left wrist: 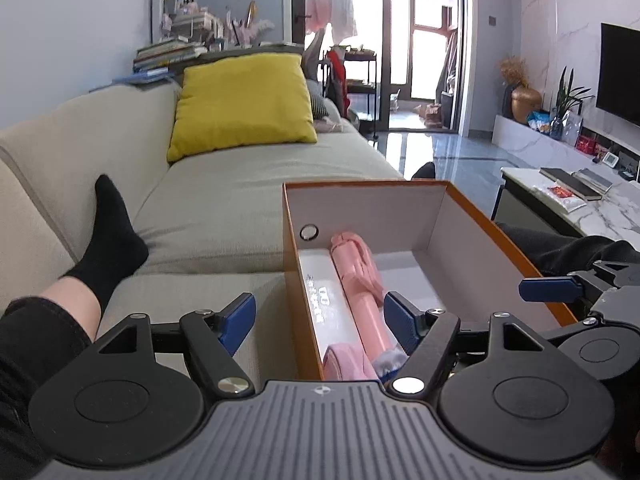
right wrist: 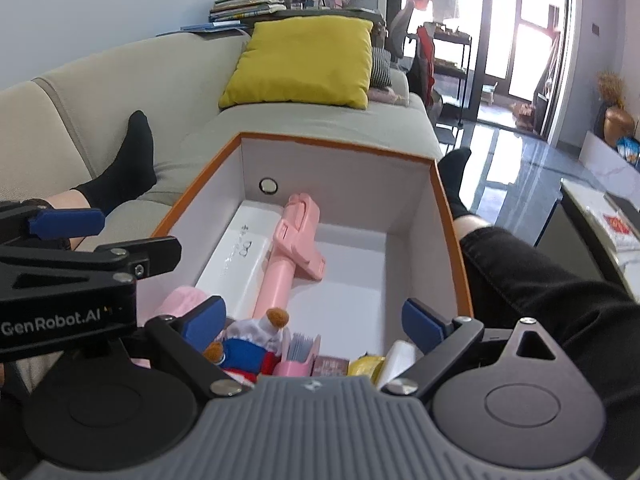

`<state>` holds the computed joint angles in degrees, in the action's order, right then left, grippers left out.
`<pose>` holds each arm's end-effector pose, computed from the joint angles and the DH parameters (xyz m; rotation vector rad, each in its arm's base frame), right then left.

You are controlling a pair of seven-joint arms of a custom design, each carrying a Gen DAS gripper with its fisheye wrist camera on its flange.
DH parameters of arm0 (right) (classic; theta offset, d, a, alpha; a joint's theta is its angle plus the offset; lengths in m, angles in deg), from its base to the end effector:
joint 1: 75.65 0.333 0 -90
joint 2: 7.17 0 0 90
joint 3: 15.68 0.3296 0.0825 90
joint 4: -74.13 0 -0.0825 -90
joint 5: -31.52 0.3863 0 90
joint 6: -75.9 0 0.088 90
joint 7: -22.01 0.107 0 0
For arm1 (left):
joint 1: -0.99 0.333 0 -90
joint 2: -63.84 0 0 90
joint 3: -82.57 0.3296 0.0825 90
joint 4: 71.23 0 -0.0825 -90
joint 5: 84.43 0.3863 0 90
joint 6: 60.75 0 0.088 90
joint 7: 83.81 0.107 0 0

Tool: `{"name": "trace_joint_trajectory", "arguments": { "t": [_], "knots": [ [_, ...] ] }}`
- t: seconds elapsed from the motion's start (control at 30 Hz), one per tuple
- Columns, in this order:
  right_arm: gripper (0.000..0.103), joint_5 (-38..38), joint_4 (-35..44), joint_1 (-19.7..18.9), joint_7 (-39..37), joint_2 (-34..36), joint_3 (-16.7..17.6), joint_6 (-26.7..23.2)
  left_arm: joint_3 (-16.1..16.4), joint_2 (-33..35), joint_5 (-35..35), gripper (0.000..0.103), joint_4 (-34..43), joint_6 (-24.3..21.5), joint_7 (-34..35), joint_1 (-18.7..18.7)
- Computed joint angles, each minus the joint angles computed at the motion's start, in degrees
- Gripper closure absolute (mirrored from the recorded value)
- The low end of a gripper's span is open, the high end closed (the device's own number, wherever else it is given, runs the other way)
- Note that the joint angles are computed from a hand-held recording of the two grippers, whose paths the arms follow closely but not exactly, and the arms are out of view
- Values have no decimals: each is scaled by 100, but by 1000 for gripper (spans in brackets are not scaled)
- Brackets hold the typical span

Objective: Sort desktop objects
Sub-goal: 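Open the right gripper and withdraw both grippers from the box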

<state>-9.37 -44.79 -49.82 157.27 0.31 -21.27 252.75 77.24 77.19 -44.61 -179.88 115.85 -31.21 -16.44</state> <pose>0.5541 0.2639 0.4695 -1.8532 1.4160 -0.6515 0.5866 -0.2971 0.4953 -1.3121 1.9898 -1.0157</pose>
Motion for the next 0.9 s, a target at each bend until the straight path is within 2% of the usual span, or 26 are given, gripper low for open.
{"name": "trace_joint_trajectory", "arguments": {
  "t": [0.1, 0.2, 0.3, 0.57, 0.9],
  "knots": [
    [8, 642, -70, -165, -575, 8, 245, -17, -199, 17, -310, 20, 11, -193, 251, 137],
    [8, 866, -111, -105, -810, 4, 236, -39, -455, 23, -799, 20, -28, -305, 645, 327],
    [8, 1074, -134, -77, -1033, 5, 273, -93, -567, 40, -1144, 20, -26, -424, 924, 391],
    [8, 1551, -162, -53, -1460, 1, 340, -201, -554, 54, -1472, 20, 3, -626, 1158, 330],
    [8, 1881, -143, -41, -1761, 25, 368, -251, -582, 36, -1647, 20, -38, -599, 1332, 330]
  ]
}}
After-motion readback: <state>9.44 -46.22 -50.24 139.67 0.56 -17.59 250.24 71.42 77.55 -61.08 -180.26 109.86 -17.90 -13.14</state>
